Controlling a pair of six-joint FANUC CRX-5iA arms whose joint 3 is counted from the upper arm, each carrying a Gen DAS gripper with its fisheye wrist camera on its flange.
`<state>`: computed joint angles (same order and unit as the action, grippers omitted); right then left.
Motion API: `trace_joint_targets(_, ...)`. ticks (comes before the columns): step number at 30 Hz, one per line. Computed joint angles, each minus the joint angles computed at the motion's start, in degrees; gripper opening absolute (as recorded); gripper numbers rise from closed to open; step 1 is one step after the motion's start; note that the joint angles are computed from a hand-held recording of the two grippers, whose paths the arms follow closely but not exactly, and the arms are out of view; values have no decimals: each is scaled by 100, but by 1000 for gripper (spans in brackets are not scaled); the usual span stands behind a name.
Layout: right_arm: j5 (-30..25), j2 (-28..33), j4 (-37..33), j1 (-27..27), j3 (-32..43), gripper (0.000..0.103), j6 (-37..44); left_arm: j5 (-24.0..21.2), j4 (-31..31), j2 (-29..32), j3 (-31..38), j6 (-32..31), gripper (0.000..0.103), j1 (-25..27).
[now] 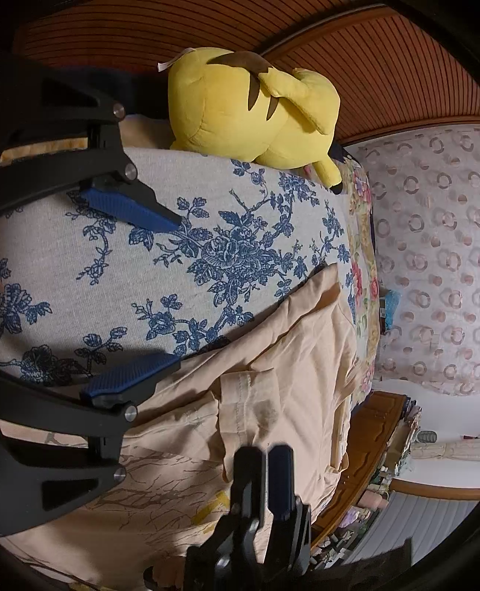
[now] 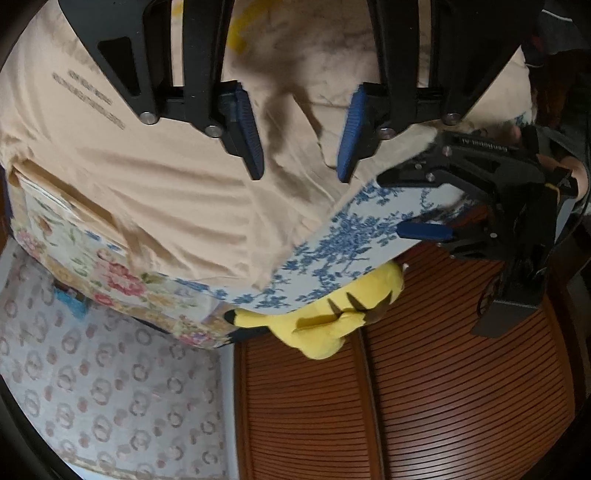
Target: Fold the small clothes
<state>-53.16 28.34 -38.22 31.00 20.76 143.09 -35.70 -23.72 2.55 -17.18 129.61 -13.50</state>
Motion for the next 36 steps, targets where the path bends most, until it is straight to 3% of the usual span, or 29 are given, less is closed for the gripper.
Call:
trace_joint_targets(9,-264,366,246,296,407,29,-174,-29,-1,-278,-269,161,68,-22)
trace_joint_targets(13,-19,481,781,514,343,29,-529,-168,-303,-376,-260,495,68,-160)
trace_joint_targets(15,35,480,767,510,330,23,-498,-166,-349,-425,-279,586,68,-190)
trace_joint_targets(16,108,461,843,531,294,13,-511,-140,-338,-442,-296,594,68,-193)
trace_joint_targets(19,172,429,829,508,247,4,-382,-131,-390,-462,-293,664,68,-243)
trace_joint_targets(26,348,232,404,147,219,3,-388,-71,-459,-446,-219,770,68,-368)
trace_joint_targets(32,532,159,436,-8,237,3,-550,-92,-573,-451,-147,870,68,-456)
trace_joint_targets(34,310,193,271,-46,328,8,-456,-101,-599,-457,-134,916,68,-468)
trace_joint_targets(36,250,190,215,22,306,35,-391,-98,-636,-497,-161,980,68,-471)
